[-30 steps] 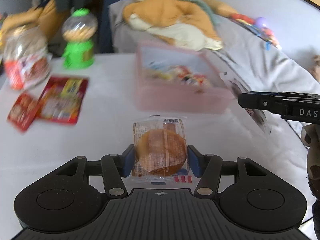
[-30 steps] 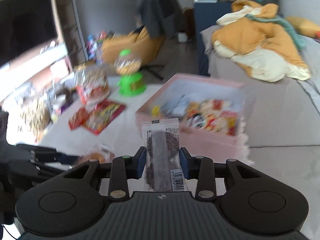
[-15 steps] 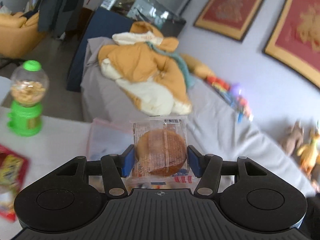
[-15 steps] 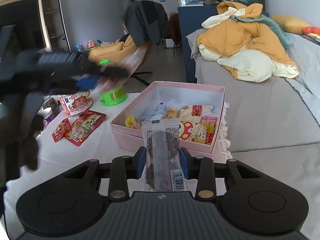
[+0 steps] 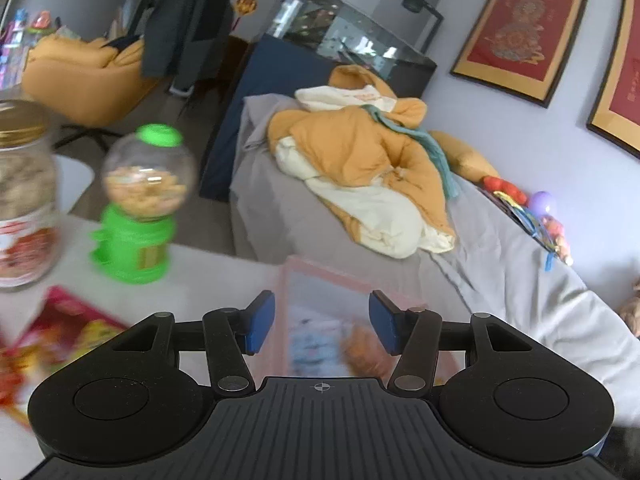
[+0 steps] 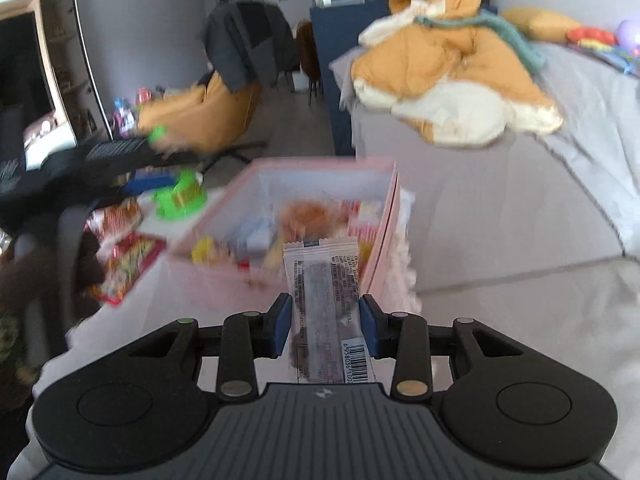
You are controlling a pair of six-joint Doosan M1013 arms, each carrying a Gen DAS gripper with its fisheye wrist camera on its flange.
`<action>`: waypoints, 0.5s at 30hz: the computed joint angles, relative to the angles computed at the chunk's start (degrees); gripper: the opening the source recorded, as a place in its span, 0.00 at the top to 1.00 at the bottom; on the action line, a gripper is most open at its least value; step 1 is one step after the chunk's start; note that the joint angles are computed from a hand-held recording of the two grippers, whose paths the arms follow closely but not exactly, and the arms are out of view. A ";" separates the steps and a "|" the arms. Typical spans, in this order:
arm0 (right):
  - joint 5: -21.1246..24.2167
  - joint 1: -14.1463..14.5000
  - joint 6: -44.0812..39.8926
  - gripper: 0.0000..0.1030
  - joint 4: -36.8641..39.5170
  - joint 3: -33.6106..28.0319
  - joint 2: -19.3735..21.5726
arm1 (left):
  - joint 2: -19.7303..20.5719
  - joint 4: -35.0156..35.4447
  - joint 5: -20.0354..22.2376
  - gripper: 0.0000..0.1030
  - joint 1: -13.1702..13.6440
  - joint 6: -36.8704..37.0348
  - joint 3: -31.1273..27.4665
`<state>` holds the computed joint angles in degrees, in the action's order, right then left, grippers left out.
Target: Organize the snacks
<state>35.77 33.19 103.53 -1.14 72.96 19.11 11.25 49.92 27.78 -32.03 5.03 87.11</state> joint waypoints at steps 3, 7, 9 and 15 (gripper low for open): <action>-4.64 0.31 5.87 0.65 -6.54 -1.59 0.34 | -2.65 0.34 2.66 0.44 -0.28 -1.77 3.22; -10.12 0.42 12.00 0.53 -13.04 -6.33 3.57 | -5.61 6.09 6.80 0.44 -0.27 -11.50 7.67; -7.59 0.52 4.30 0.21 -9.03 -10.68 6.72 | -6.76 6.61 10.57 0.44 -0.12 -13.51 9.09; 1.04 1.21 -1.73 0.18 -2.76 -13.67 9.92 | -10.66 7.89 19.83 0.44 1.73 -19.17 13.81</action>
